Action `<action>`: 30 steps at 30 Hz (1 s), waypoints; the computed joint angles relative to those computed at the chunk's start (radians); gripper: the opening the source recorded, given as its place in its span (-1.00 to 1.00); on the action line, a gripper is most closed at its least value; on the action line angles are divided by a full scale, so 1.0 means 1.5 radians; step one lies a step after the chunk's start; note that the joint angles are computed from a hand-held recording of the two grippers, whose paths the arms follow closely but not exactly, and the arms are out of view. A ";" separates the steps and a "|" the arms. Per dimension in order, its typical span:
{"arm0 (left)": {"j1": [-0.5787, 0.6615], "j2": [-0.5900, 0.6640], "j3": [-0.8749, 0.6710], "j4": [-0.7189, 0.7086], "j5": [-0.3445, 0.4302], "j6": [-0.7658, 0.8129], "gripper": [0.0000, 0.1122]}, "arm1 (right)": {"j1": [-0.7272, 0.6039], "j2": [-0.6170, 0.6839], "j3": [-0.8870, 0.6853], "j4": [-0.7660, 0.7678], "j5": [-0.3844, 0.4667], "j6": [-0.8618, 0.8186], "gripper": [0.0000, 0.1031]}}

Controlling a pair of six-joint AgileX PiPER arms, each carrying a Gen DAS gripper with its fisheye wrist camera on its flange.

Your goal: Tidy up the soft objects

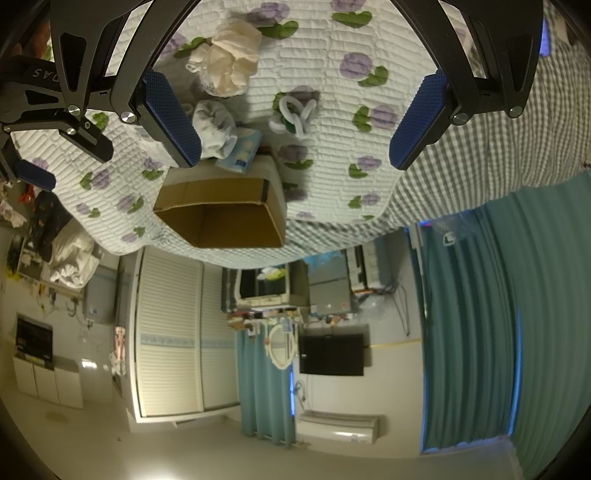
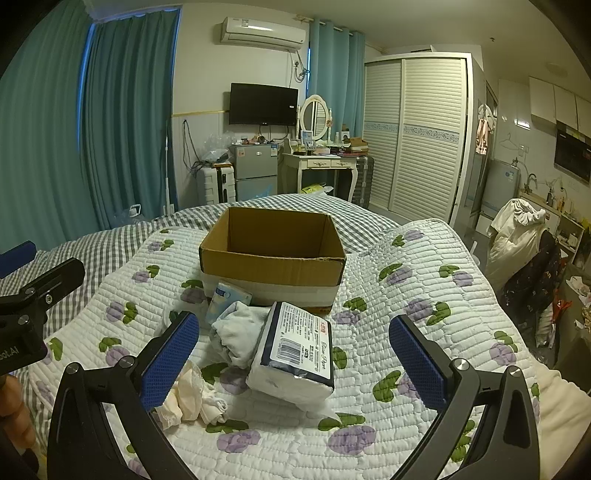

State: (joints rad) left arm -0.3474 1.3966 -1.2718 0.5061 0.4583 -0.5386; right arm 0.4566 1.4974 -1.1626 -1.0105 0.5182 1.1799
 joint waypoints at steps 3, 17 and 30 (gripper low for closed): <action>-0.001 0.000 0.000 0.005 0.000 -0.006 0.84 | 0.004 0.000 -0.002 -0.002 0.009 0.002 1.00; 0.010 0.006 0.032 -0.080 0.022 0.054 0.84 | 0.025 -0.024 0.007 0.050 0.074 -0.094 1.00; -0.007 0.157 0.037 -0.311 0.027 0.253 0.81 | -0.074 0.095 0.003 0.221 -0.047 -0.205 1.00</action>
State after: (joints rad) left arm -0.3573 1.6325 -1.2162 0.0389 0.4995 -0.1592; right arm 0.3457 1.6403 -1.1576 -0.6794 0.4480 0.8719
